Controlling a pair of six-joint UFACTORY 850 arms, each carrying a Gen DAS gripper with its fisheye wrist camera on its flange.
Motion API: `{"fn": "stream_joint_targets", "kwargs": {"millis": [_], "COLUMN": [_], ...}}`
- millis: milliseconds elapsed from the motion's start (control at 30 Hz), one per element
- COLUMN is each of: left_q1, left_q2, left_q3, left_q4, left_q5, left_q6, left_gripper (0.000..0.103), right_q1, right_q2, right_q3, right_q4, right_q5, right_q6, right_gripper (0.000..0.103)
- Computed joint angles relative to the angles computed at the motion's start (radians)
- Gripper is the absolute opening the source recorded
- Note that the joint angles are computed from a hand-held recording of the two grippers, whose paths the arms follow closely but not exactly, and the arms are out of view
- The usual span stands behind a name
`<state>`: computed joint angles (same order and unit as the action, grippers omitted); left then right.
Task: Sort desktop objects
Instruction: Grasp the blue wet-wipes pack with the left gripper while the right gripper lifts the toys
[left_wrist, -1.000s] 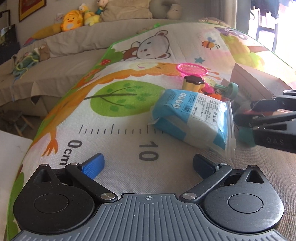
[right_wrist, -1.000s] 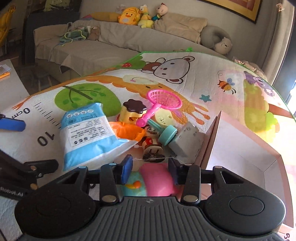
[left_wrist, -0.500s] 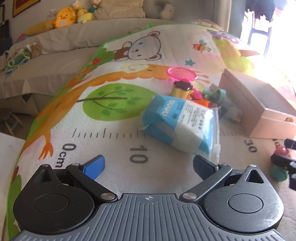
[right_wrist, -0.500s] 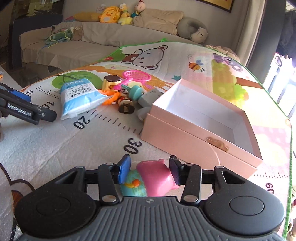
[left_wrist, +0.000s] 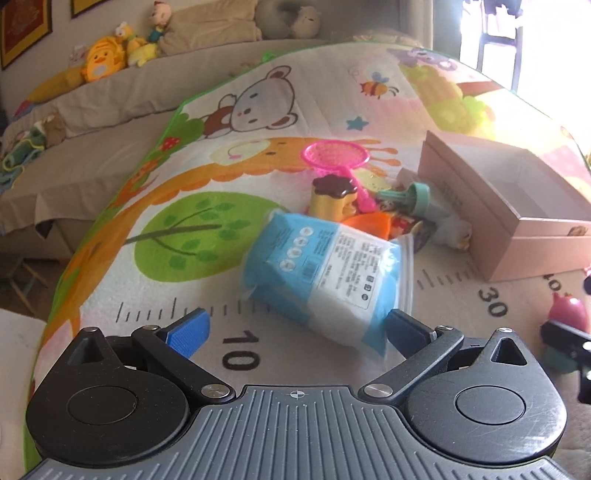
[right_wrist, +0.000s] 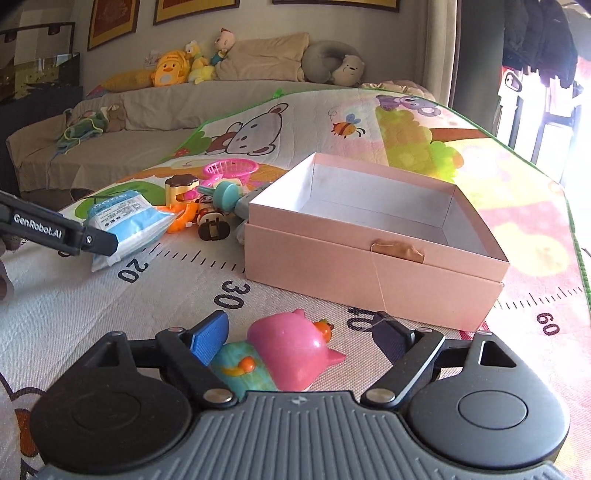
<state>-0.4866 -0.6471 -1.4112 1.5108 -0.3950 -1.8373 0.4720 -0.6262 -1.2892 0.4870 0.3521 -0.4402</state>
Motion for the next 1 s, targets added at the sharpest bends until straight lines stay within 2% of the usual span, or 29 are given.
{"fn": "stream_joint_targets", "kwargs": {"millis": [133,233,367,433,500,567,600,667,733,833,933,1000], "left_q1": [0.009,0.014,0.005,-0.002,-0.009,-0.010,-0.008,-0.001,-0.001,0.006,0.024,0.031], "left_q2": [-0.007,-0.003,0.007,0.023,0.043,0.047,0.041,-0.008,-0.084,-0.171,-0.188,-0.174], "left_q3": [-0.005,-0.013,-0.019,-0.008,0.015,0.011,-0.004,-0.087,-0.201,-0.317,-0.333,-0.306], "left_q4": [-0.102,-0.152,-0.168,-0.126,-0.010,0.104,0.112,0.006,-0.182,-0.315,-0.374,-0.366], "left_q5": [-0.101,-0.129,-0.144,-0.135,-0.114,-0.066,-0.045,-0.013,-0.057,-0.133,-0.120,-0.089], "left_q6": [0.092,0.145,0.176,0.123,-0.008,-0.152,-0.174,-0.097,0.083,0.217,0.247,0.233], "left_gripper": [0.103,0.103,0.103,0.103,0.103,0.103,0.103,0.103,0.103,0.103,0.103,0.097], "right_q1": [-0.011,-0.018,-0.026,-0.026,-0.030,-0.042,-0.046,-0.055,-0.066,-0.089,-0.110,-0.127], "right_q2": [0.001,0.000,0.020,0.040,0.065,0.091,0.102,0.115,0.117,0.119,0.122,0.124], "right_q3": [0.000,-0.002,0.031,0.060,0.095,0.124,0.136,0.150,0.150,0.143,0.145,0.143], "right_q4": [-0.111,-0.173,-0.228,-0.187,-0.141,-0.104,-0.068,0.017,0.124,0.225,0.264,0.312], "right_q5": [-0.017,-0.029,0.020,0.062,0.111,0.131,0.141,0.161,0.170,0.145,0.141,0.148], "right_q6": [0.117,0.194,0.276,0.223,0.183,0.175,0.158,0.105,0.024,-0.041,-0.061,-0.098], "right_gripper": [0.099,0.099,0.099,0.101,0.103,0.103,0.103,0.103,0.103,0.103,0.103,0.103]}}
